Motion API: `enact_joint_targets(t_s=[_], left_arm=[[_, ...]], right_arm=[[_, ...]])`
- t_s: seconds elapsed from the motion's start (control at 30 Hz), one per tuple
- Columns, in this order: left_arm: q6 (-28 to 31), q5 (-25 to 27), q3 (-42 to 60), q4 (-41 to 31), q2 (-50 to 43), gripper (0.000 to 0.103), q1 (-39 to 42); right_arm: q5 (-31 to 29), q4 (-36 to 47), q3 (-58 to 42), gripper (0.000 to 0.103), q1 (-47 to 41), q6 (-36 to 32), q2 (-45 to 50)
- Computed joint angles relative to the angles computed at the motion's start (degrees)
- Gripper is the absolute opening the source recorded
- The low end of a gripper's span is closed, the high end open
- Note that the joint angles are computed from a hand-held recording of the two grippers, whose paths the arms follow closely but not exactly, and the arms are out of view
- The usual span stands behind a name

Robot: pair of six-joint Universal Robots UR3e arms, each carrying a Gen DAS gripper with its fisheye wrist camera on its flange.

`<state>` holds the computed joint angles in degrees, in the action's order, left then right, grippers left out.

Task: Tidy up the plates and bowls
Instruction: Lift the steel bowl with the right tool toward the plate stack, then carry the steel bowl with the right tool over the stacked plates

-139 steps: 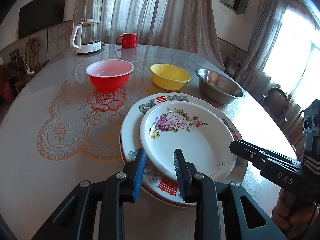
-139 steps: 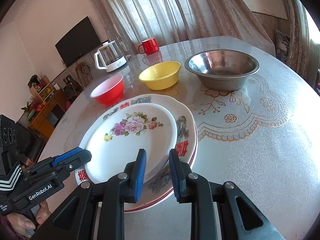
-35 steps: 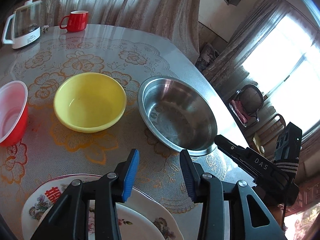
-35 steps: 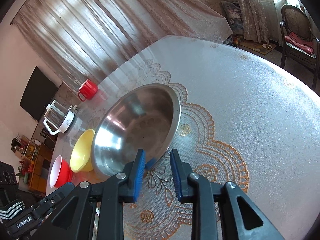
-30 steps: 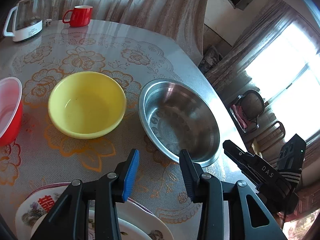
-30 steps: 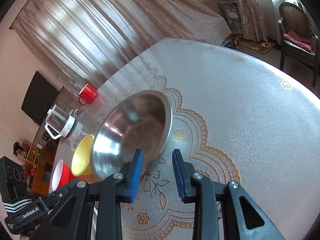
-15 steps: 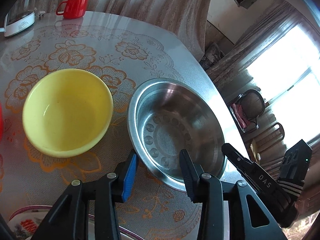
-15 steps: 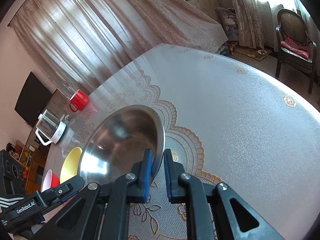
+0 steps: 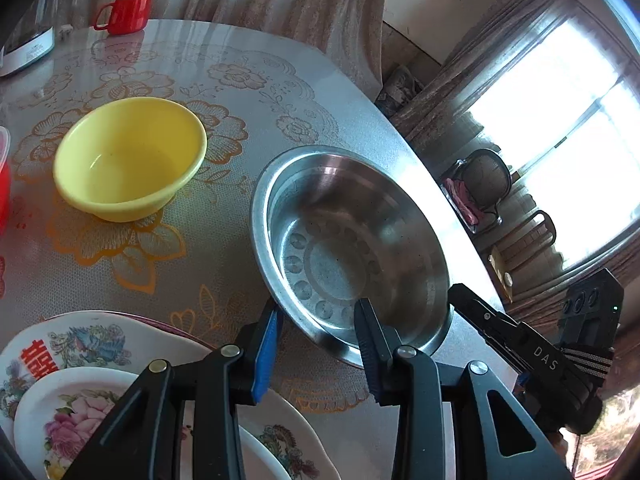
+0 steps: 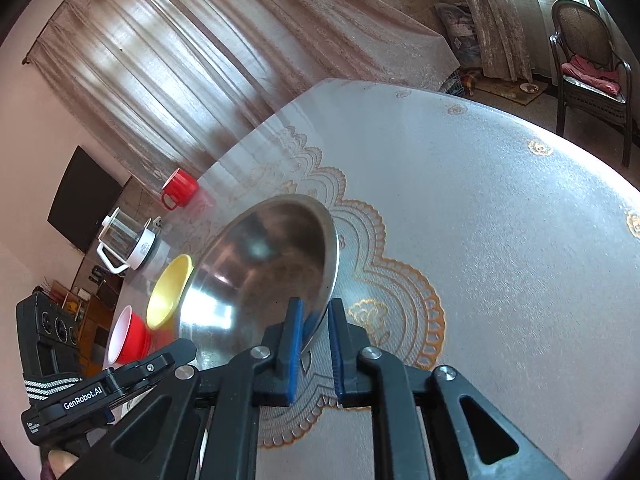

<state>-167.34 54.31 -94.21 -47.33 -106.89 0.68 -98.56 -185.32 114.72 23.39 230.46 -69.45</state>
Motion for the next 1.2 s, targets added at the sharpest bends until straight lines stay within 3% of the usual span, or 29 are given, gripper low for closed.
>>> enact_joint_targets(t_s=[0.13,0.2,0.23,0.27,0.33,0.4,0.47,0.73,0.97,1.2], left_arm=[[-4.2,2.4,2.5,2.1,-1.9,0.049,-0.7],[-5.8,3.5,4.5,2.3,-3.2,0.046,-1.0],[-6.1,4.2,5.7,1.6,-3.8,0.044,-1.3],[-6.3,4.7,7.1,0.4,-4.7,0.029,-1.7],[-7.2,7.8,9.4,-1.5,-5.8,0.016,-2.8],[-6.9,7.7,7.9,0.4,-5.4,0.017,-2.9],[-6.3,6.9,5.3,2.2,-4.0,0.017,-2.4],[-1.5,3.2,-5.0,3.0,4.0,0.018,-0.6],[4.2,2.2,-14.1,3.9,12.6,0.020,-1.7],[2.6,2.4,-15.4,7.1,11.6,0.025,-4.0]], right_arm=[[-2.3,0.3,0.4,0.018,1.0,-1.0,-1.1],[-1.8,-0.2,-0.1,0.025,0.5,-1.6,-0.9],[-1.6,-0.3,-0.5,0.027,0.2,-1.8,-0.7],[-1.5,0.2,-1.2,0.027,-0.1,-1.9,-0.3],[-2.2,1.3,-3.0,0.029,0.0,-1.7,0.9],[-2.3,2.1,-4.4,0.026,-0.2,-0.8,2.2],[-2.3,2.5,-4.3,0.013,-0.3,-0.2,2.9],[-2.1,0.6,0.7,0.013,0.8,2.8,0.4],[-5.5,0.0,9.0,0.013,4.1,6.8,-5.8],[-2.8,-6.3,15.1,0.015,3.1,8.5,-7.7]])
